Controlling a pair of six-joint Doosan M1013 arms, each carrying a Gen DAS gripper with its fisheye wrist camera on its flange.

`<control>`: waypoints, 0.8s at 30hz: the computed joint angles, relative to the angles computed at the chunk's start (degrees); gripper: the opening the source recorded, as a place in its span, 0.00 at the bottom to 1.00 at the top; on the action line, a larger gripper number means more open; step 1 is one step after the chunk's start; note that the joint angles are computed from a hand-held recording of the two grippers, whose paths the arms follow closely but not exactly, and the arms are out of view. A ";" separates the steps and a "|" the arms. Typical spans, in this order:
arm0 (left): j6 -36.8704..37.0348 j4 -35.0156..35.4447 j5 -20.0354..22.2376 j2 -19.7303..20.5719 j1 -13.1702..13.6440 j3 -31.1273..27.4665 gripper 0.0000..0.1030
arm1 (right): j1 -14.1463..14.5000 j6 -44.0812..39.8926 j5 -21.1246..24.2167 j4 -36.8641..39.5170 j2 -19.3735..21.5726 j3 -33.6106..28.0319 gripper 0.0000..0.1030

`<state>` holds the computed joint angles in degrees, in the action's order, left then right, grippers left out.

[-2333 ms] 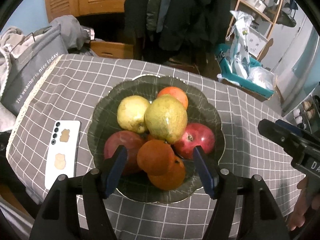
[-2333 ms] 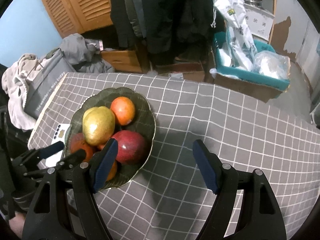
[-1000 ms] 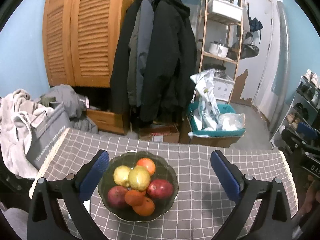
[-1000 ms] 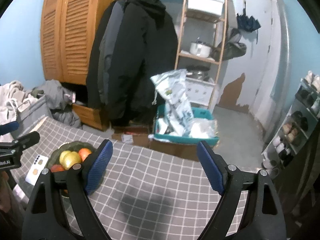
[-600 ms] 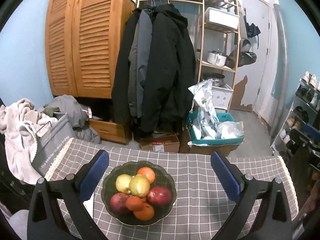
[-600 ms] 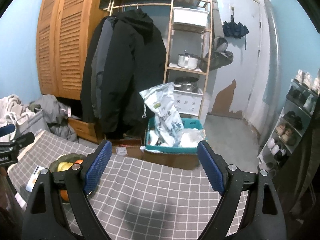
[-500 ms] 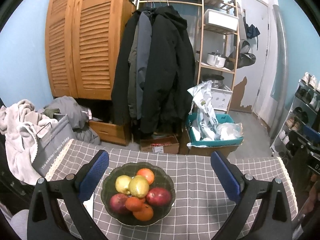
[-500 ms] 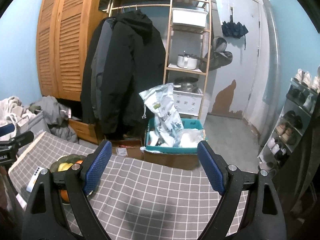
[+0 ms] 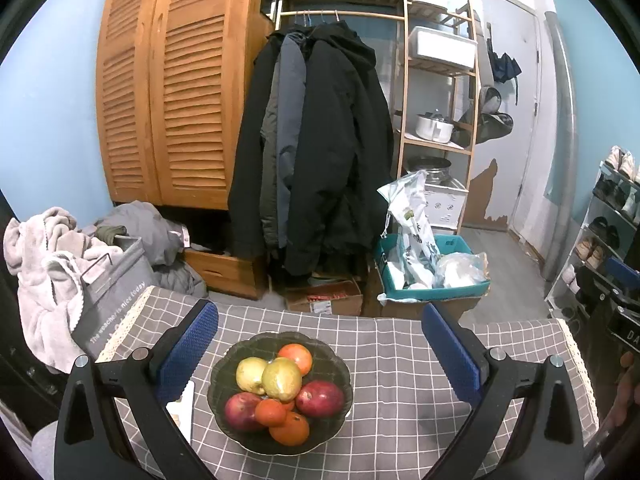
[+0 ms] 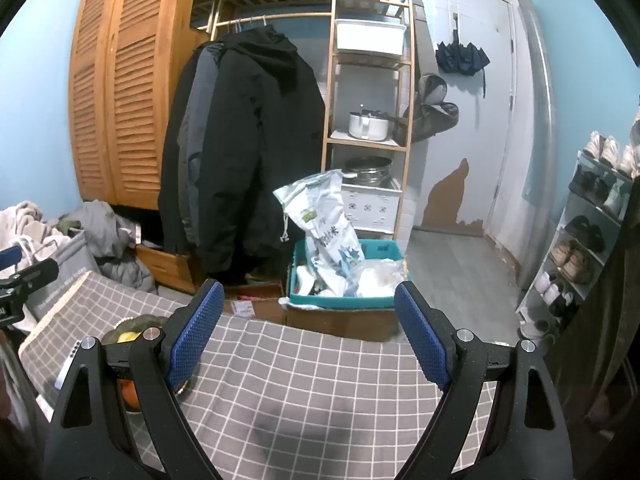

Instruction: Organize fruits

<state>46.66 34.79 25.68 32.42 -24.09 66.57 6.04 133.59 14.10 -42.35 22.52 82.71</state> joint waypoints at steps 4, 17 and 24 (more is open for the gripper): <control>-0.16 0.20 0.21 -0.17 -0.02 0.12 1.00 | 0.03 0.44 -0.05 -0.39 0.00 0.02 0.84; -0.40 0.27 0.56 -0.36 0.14 0.07 1.00 | 0.56 0.15 0.02 -0.33 0.15 -0.23 0.84; -0.47 0.49 0.93 -0.40 0.14 -0.01 0.99 | 0.62 0.39 0.11 -0.47 0.16 -0.26 0.84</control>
